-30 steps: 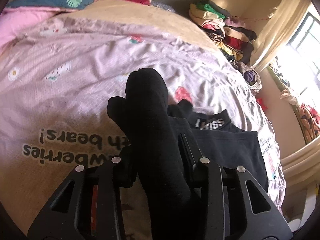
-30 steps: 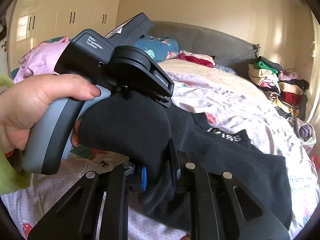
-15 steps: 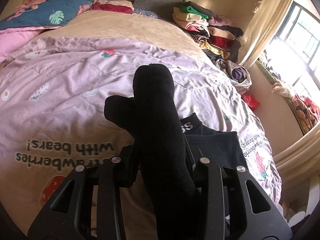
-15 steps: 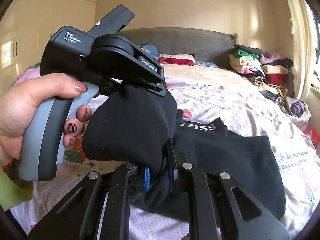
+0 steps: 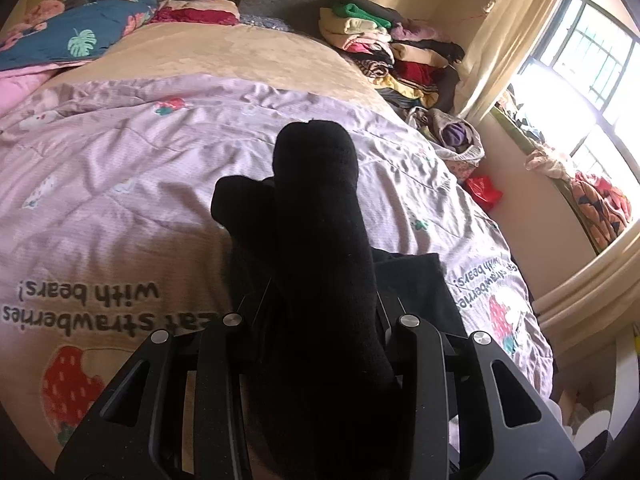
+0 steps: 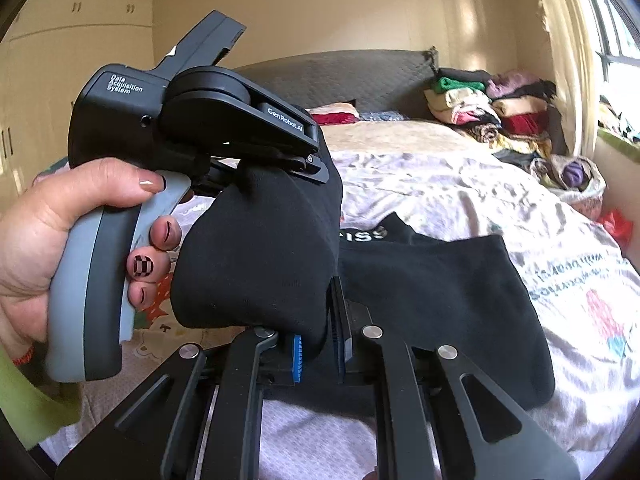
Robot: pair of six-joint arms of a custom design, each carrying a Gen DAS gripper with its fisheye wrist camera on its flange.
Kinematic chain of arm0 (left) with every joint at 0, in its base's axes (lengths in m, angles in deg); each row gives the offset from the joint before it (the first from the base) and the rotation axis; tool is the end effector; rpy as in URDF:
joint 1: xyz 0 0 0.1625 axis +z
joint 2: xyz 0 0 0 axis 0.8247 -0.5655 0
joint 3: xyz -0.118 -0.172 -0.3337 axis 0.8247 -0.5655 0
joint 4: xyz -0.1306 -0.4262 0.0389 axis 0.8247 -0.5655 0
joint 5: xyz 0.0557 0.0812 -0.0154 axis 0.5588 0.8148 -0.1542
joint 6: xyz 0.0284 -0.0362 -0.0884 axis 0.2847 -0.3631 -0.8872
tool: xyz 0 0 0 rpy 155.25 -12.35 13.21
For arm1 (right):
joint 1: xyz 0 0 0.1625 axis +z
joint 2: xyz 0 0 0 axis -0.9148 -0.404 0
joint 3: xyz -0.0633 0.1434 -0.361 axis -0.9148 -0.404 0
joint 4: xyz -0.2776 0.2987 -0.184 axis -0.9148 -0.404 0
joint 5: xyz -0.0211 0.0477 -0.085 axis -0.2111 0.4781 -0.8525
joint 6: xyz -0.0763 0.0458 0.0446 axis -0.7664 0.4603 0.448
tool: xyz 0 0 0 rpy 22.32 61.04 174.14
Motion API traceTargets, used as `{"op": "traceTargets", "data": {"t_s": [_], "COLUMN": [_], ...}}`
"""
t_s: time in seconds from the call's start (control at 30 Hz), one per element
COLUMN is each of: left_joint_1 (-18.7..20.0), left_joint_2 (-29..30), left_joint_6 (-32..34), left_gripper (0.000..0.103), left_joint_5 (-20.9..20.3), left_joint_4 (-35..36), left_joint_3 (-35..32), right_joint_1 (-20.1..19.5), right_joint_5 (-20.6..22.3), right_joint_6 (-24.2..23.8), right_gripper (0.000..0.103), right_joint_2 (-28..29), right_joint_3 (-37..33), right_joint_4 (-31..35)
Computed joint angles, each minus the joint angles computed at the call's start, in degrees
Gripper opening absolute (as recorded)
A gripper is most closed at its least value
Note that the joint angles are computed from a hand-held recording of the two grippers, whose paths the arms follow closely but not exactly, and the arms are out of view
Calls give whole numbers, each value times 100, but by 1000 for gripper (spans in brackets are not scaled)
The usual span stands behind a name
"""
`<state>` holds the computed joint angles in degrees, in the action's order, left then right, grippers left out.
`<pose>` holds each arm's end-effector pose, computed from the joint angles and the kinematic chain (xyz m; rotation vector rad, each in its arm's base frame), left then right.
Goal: Fold small clothes
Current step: 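Fold the lifted shirt side over onto the other half with the right gripper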
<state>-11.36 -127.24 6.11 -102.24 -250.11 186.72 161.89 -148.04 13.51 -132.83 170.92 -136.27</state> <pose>-0.2136 -0.5026 0.1588 -0.0102 2.4595 -1.0989 0.1829 -0.4724 0.1274 1.2349 -2.4685 0.9402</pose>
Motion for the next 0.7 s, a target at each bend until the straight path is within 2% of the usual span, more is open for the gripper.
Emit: {"op": "traceTargets", "data": {"t_s": [0.4, 0.7], "left_joint_1": [59, 133], "left_joint_2": [560, 987], "left_joint_6": [145, 207], "left_gripper": [28, 28], "left_joint_5": [-292, -576], "left_joint_4": [-147, -89], "left_joint_3": [-348, -675], "right_joint_1": [-312, -679], "right_joint_5": [14, 293], "right_joint_6": [611, 1288], "right_gripper": [10, 10], "right_joint_2": [-227, -483], "right_joint_3": [-50, -116], "right_joint_4": [446, 1150]}}
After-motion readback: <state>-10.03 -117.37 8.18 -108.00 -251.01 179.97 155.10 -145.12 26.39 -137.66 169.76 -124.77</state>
